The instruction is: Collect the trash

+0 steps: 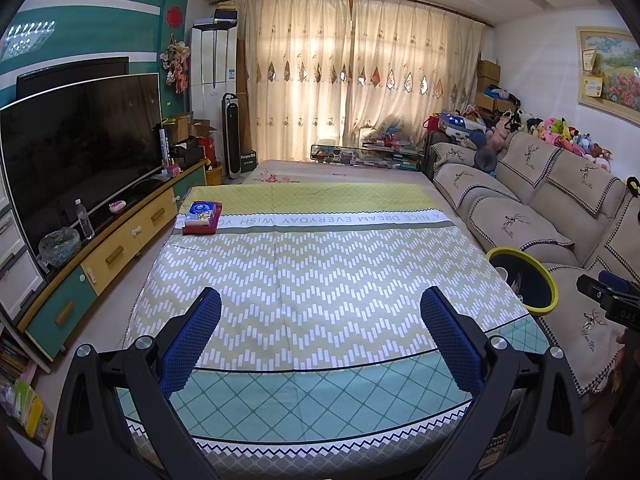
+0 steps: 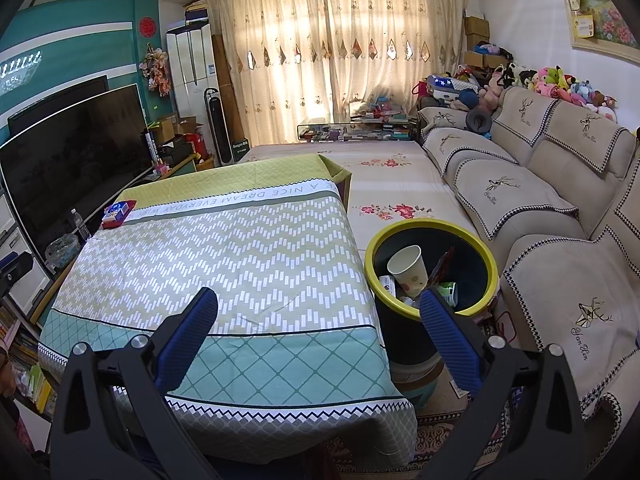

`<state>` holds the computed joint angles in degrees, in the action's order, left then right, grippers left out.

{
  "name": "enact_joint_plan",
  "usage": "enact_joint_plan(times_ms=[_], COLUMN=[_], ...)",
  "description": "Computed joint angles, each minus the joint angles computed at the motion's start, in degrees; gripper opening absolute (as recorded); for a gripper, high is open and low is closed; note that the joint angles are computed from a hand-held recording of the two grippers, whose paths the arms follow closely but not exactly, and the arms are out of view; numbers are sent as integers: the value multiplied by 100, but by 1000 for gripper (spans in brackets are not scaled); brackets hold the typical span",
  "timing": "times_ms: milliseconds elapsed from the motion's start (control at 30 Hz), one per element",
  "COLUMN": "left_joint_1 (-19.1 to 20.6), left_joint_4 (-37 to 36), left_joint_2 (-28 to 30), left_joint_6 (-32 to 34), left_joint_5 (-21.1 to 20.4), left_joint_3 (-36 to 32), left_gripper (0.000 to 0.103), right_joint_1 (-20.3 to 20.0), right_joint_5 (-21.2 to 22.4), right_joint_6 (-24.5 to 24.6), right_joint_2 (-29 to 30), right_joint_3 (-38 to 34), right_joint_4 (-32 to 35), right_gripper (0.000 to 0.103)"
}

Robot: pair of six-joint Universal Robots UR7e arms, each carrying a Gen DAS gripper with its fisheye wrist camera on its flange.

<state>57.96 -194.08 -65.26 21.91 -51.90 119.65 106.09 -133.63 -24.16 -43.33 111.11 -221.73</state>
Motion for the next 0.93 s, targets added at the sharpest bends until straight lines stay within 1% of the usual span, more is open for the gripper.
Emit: enact_joint_plan(times_ms=[400, 567, 667, 800, 900, 933], left_joint_1=[17, 127, 178, 332, 539, 655], left_joint_4=[2, 28, 102, 396, 590, 754], left_joint_2=[16, 21, 62, 298, 641, 829], left_joint_6=[1, -72, -44, -36, 57, 80], left_joint_5=[-14, -229, -202, -61, 13, 52], left_joint_3=[-16, -50, -151, -600, -1136, -1440], left_gripper=[98, 98, 98, 98, 98, 98], right_joint_1=[12, -29, -38, -128, -269, -326], right_joint_5=[-12, 31, 55, 259, 545, 636], right_joint_6=[27, 66, 118, 133, 252, 297], right_joint_2=[25, 79, 99, 143, 301, 416], right_joint_3=[-1, 1, -34, -312, -814, -1089], right_joint_4=[15, 21, 113, 408, 1029, 1333], right_gripper=[96, 96, 96, 96, 96, 96])
